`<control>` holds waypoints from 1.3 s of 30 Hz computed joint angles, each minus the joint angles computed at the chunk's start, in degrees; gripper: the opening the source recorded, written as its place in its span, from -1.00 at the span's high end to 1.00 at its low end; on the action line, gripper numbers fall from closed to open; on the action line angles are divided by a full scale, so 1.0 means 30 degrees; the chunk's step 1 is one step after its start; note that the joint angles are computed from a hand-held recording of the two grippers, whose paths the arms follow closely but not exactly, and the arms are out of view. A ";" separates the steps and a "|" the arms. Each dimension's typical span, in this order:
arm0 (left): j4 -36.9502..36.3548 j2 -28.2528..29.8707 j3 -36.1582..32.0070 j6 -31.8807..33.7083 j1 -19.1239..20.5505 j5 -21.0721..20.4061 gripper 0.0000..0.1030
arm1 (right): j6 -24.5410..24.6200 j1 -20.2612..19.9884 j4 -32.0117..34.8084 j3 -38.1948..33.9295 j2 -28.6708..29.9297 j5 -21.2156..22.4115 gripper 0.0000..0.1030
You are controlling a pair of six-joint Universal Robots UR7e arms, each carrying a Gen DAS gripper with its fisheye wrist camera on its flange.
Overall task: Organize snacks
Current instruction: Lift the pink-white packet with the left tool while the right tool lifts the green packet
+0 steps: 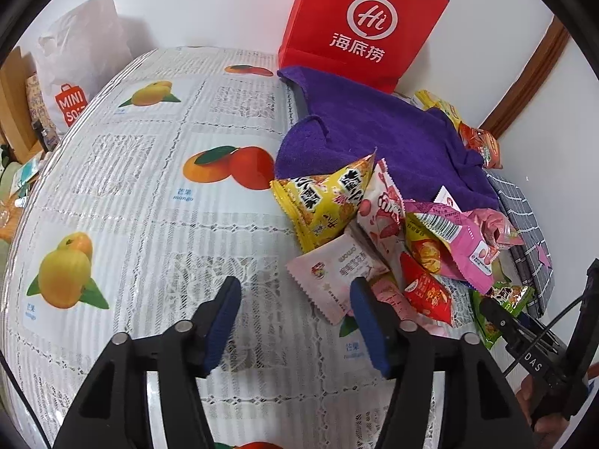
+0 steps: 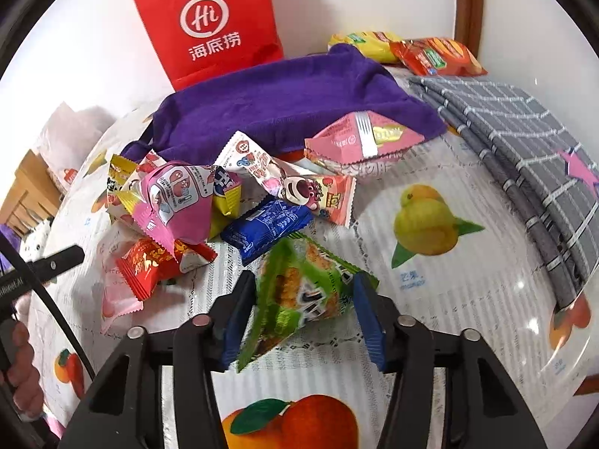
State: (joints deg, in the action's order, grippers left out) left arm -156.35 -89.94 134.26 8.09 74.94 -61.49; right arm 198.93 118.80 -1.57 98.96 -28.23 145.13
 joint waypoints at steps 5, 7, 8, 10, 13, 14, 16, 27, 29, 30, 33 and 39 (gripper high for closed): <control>-0.0349 0.0904 -0.0191 0.0618 -0.0269 -0.0027 -0.31 | -0.0239 -0.0054 -0.0583 0.0979 -0.0862 -0.0238 0.12; -0.0418 0.1549 -0.0354 0.0877 -0.0406 0.0313 -0.31 | -0.0424 -0.0045 -0.0888 0.1329 -0.1126 -0.0170 0.12; -0.0471 0.1793 -0.0422 0.0883 -0.0437 0.0352 -0.31 | -0.0538 -0.0056 -0.1005 0.1424 -0.1199 -0.0157 0.12; -0.0568 0.2132 -0.0571 0.1006 -0.0395 0.0165 -0.31 | -0.0655 -0.0107 -0.1157 0.1603 -0.1315 -0.0254 0.12; -0.0434 0.2734 -0.0931 0.1474 -0.0214 -0.0400 -0.32 | -0.0938 -0.0313 -0.1591 0.1953 -0.1548 -0.0584 0.12; -0.0358 0.2859 -0.0958 0.1585 -0.0153 -0.0488 -0.35 | -0.1013 -0.0369 -0.1750 0.2063 -0.1623 -0.0696 0.12; -0.0540 0.2905 -0.0888 0.1891 -0.0042 -0.0647 -0.35 | -0.1178 -0.0459 -0.2058 0.2302 -0.1772 -0.0862 0.12; -0.0026 0.2469 -0.0359 0.2550 -0.0517 -0.0176 -0.36 | -0.1408 -0.0631 -0.2850 0.2961 -0.2172 -0.1394 0.12; -0.0699 0.2996 -0.0284 0.3048 -0.0811 0.0401 -0.36 | -0.1353 -0.0637 -0.2854 0.2996 -0.2198 -0.1393 0.12; -0.1005 0.3155 -0.0184 0.3183 -0.0931 0.0653 -0.36 | -0.1301 -0.0605 -0.2851 0.3001 -0.2195 -0.1296 0.12; -0.2455 0.3720 0.0393 0.3677 -0.1480 0.1760 -0.33 | -0.1225 -0.0462 -0.2829 0.2983 -0.2160 -0.1023 0.13; -0.2411 0.3244 0.0757 0.3723 -0.1618 0.1728 -0.01 | -0.1054 -0.0049 -0.2828 0.3224 -0.2473 -0.0754 0.14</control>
